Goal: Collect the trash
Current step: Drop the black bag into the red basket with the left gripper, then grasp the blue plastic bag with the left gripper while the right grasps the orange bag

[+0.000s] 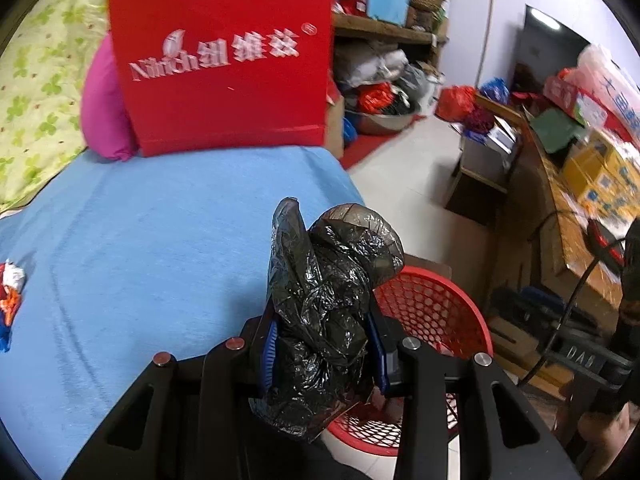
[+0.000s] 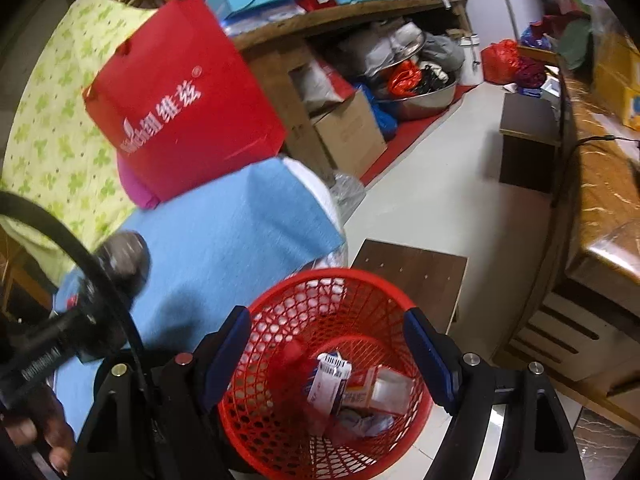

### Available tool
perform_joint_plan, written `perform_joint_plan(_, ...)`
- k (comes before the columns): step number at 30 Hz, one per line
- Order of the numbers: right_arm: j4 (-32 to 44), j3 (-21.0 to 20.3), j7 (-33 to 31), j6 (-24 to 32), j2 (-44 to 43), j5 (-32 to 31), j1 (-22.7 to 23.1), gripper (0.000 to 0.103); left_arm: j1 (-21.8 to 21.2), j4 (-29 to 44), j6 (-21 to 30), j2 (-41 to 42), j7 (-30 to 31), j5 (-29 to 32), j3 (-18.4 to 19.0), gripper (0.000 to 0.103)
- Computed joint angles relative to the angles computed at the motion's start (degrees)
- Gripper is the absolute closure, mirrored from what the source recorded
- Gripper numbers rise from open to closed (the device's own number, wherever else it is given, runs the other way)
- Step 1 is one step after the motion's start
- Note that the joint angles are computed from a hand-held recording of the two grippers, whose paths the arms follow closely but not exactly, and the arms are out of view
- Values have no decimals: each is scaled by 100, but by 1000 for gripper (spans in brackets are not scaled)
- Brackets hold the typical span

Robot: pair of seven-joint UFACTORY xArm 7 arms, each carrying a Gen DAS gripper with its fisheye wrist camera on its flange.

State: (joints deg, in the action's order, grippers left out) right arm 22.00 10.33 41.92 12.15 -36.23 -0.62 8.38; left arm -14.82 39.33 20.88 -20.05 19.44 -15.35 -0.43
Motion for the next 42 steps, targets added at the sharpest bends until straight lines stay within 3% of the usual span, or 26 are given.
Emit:
perform_joint_plan(6, -63, -62, 39, -137, -88, 14, -126, 21, -339, 115, 519, 209, 552, -434, 77, 59)
perform_joint_plan(8, -63, -83, 27, -143, -102, 19, -137, 21, -351, 146, 709, 241, 710, -516, 52, 40)
perform_joint_plan(10, -55, -114, 0, -139, -108, 35, -121, 21, -256, 98, 695, 190, 692, -409, -65, 29)
perform_joint_plan(14, 14, -90, -10, -157, -65, 47, -116, 21, -138, 72, 629, 57, 652, -309, -69, 28)
perform_joint_plan(25, 645, 81, -149, -238, 503, -47, 72, 21, 645, 108, 625, -212, 634, -516, 612, 26)
perform_joint_plan(34, 1689, 446, -276, -266, 1501, -314, 375, 21, 1412, -9, 565, -253, 867, -696, 1231, 25)
perform_joint_plan(42, 3096, 732, -367, -232, 2847, -841, 930, 21, 2165, 148, 405, 185, 1230, -1063, 1778, 25)
